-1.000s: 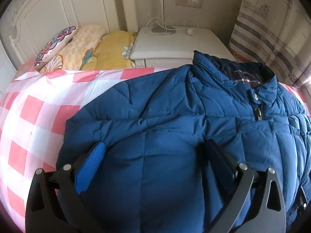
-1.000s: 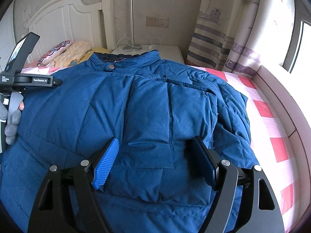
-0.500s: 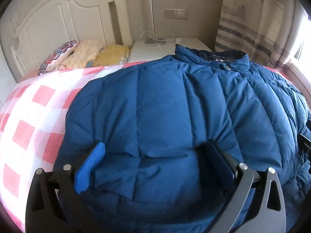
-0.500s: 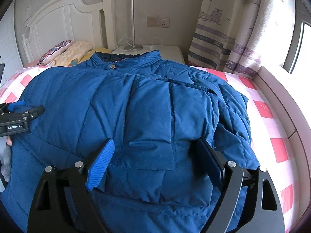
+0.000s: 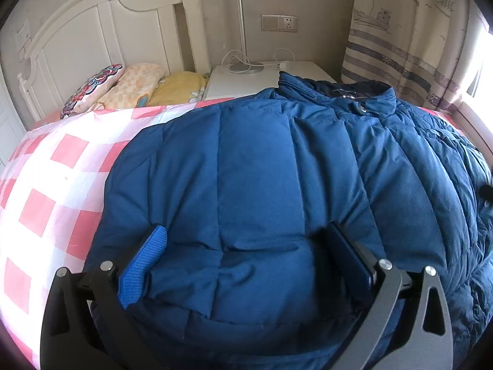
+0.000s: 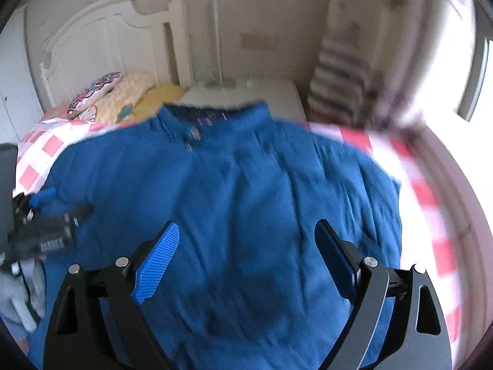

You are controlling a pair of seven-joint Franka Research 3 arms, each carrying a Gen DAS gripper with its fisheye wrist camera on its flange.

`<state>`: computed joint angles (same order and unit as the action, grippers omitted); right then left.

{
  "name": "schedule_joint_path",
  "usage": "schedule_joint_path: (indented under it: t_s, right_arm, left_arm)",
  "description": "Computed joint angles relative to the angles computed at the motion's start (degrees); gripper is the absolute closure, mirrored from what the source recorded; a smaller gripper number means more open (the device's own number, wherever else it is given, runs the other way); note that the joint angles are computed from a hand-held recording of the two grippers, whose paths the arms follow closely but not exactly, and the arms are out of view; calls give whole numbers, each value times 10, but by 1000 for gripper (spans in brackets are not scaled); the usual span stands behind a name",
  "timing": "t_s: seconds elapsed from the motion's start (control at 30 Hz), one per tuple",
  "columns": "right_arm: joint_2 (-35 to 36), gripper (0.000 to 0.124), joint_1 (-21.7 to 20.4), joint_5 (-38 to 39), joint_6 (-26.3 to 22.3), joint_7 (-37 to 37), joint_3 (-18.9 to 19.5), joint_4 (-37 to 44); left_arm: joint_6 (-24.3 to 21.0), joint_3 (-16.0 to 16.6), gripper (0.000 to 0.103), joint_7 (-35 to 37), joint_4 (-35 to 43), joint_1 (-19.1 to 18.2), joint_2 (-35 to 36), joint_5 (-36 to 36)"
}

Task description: Fold large clothes

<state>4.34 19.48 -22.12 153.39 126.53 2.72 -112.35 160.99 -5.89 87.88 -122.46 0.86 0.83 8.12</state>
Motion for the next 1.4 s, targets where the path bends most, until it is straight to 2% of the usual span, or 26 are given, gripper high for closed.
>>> schedule_joint_path:
  t_s: [0.07, 0.1, 0.2, 0.23, 0.27, 0.37, 0.47, 0.53, 0.6, 0.67, 0.73, 0.8, 0.83, 0.87, 0.9, 0.93, 1.0, 1.03, 1.1, 1.2, 1.23, 1.27, 1.33, 1.4]
  right_arm:
    - [35, 38, 4, 3, 11, -17, 2, 43]
    - [64, 39, 9, 12, -3, -34, 3, 80]
    - [145, 38, 27, 46, -85, -88, -2, 173]
    - [153, 36, 33, 50, -83, -92, -9, 176]
    - [153, 36, 35, 58, -67, -94, -14, 169]
    - [130, 39, 30, 104, -59, -118, -16, 147]
    - [68, 38, 46, 33, -2, -24, -57, 71]
    - [43, 37, 36, 2, -6, 34, -64, 39]
    - [42, 36, 9, 38, -16, 0, -47, 19]
    - [38, 36, -5, 51, 32, -18, -38, -10]
    - [36, 37, -2, 38, 13, -1, -37, -1]
    - [17, 37, 19, -69, -10, 104, -51, -1]
    - [5, 37, 18, -104, 10, 133, -48, -13]
    - [-7, 34, 15, -118, 36, 136, -38, -26]
    - [-7, 34, 10, -100, 39, 107, -26, -26]
    - [-7, 34, 8, -72, 29, 63, -12, -26]
    - [-2, 33, 13, -65, 1, 24, 3, -24]
    - [5, 32, 18, -77, -17, 24, 6, -22]
    - [7, 32, 21, -96, -10, 44, 4, -30]
    - [8, 31, 18, -65, -6, 22, 4, -30]
    - [1, 31, 19, -69, -11, 32, 3, -33]
    - [-11, 31, 25, -105, -28, 73, 1, -35]
    - [-29, 31, 19, -133, -8, 102, 3, -56]
    - [-38, 30, 13, -139, -22, 108, 12, -67]
  left_arm:
    - [0, 0, 2, 2, 0, 1, 1, -1]
    - [0, 0, 2, 2, 0, 1, 1, -1]
    - [1, 0, 2, 1, 0, 1, 0, -2]
    - [0, 0, 2, 1, 0, 1, 0, -2]
    - [0, 0, 2, 2, 1, 1, 0, -4]
    - [-1, 0, 2, 1, 1, 1, 0, -4]
    - [-1, 0, 2, 7, 4, 2, 2, -12]
    - [-2, 0, 2, 6, 5, 2, 3, -11]
    - [-2, 0, 2, 11, 6, 2, 3, -16]
    - [-1, 0, 2, 7, 4, 2, 2, -12]
    - [-2, 0, 2, 5, 5, 2, 3, -10]
    - [-1, 0, 2, 3, 4, 2, 2, -7]
    - [-2, 0, 2, 2, 4, 2, 3, -6]
    - [-2, 0, 2, 3, 5, 2, 3, -6]
    - [-2, 0, 2, 2, 4, 2, 3, -6]
    - [-2, 0, 2, 2, 4, 2, 3, -6]
    - [-2, 0, 2, 2, 4, 2, 3, -6]
    - [-1, 0, 2, 3, 4, 2, 3, -7]
    - [-1, 0, 2, 2, 5, 2, 3, -7]
    - [-1, 0, 2, 1, 4, 2, 3, -6]
    - [-1, 0, 2, 0, 4, 2, 2, -4]
    - [-1, 0, 2, 1, 4, 2, 3, -6]
    - [-2, 0, 2, 3, 6, 2, 4, -8]
    - [-2, 0, 2, 2, 4, 2, 2, -6]
